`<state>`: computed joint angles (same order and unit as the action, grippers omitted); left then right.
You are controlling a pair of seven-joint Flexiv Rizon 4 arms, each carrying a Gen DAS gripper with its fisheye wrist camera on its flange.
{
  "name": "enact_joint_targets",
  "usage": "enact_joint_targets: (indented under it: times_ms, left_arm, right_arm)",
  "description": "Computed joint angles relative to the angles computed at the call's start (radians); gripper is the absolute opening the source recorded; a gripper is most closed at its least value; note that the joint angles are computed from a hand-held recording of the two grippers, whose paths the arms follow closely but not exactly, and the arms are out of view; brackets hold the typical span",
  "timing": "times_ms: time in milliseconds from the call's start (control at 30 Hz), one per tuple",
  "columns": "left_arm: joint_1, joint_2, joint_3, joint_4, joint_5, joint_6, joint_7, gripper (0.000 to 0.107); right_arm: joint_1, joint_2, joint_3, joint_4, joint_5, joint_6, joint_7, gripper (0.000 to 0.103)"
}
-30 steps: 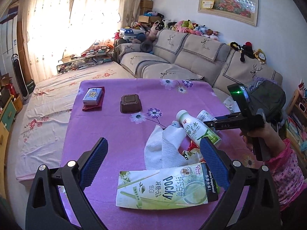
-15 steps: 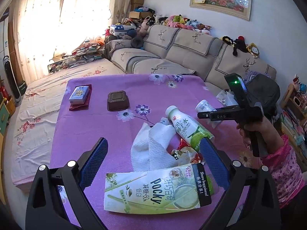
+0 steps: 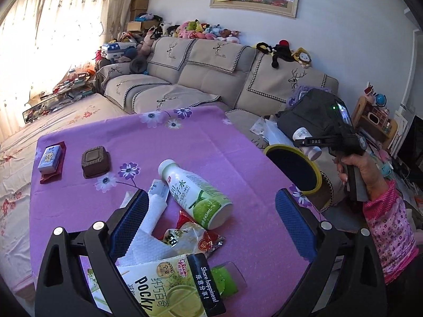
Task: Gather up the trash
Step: 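Carry the supplement bottle with the right gripper into the bin and release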
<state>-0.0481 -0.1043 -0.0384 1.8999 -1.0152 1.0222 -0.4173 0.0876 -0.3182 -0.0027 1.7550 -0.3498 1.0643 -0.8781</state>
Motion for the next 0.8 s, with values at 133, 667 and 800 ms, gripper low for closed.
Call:
enact_joint_targets:
  times_ms: [133, 667, 800]
  left_arm:
    - [-0.001, -0.022, -0.007, -0.026, 0.038, 0.004, -0.029, 0.095]
    - [0.009, -0.084, -0.028, -0.091, 0.183, 0.013, -0.128, 0.095]
    - [0.015, -0.082, -0.029, -0.084, 0.202, 0.027, -0.145, 0.095]
  right_arm:
    - [-0.019, -0.028, -0.04, 0.012, -0.029, -0.008, 0.056, 0.045]
    - [-0.061, -0.185, -0.015, -0.087, 0.084, -0.118, -0.034, 0.045]
    - [-0.065, -0.198, -0.009, -0.1, 0.106, -0.122, -0.056, 0.045]
